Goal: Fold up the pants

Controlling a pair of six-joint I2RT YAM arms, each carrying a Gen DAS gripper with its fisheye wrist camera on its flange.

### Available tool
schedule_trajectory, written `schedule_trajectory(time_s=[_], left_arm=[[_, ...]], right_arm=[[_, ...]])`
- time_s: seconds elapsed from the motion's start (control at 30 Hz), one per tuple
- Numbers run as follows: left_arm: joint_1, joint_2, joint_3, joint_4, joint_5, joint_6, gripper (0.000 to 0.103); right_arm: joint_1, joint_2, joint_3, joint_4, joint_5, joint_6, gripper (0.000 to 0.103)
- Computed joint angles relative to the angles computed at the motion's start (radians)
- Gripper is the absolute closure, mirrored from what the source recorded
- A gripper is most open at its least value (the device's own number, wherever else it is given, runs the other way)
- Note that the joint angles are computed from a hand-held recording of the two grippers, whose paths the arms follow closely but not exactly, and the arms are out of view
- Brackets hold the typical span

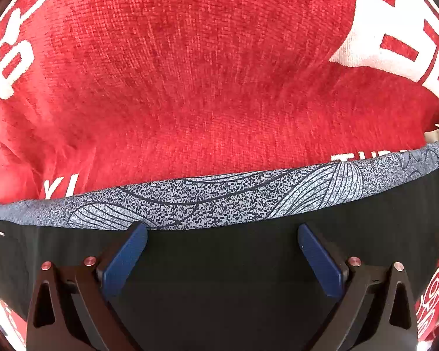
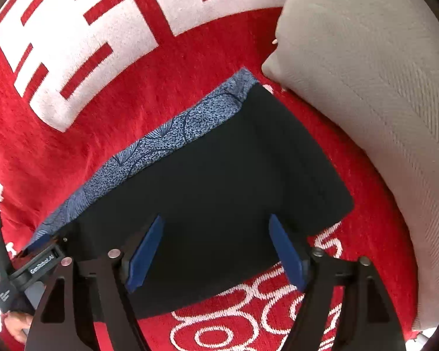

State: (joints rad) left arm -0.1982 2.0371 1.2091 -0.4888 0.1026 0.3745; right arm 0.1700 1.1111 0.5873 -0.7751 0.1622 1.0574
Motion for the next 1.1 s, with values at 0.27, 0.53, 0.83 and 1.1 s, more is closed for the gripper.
schedule_trajectory(time_s=[0.27,0.53,0.83,1.1], left_arm=[[-0.003,0.019,0.027,-0.019,0.003,-0.001,0.000],[0.000,0.019,0.023,-0.012,0.009,0.007,0.000],[-0.002,0.017,0.016,0.000,0.011,0.000,0.000],[-0.013,-0.008,0.030,-0.062,-0.014,-0.007,0.000]], right_arm=[[-0.074,0.119,0.096,-0.030,-0.084,-0.096,0.001],[-0.056,0.087,0.085,-0.020,-0.072,-0.104,0.000],[-0.073,-0.225,0.014,-0.071,-0.131,0.003,0.000],[0.199,-0.499,-0.070,-0.160,-0.113,0.392,0.000]])
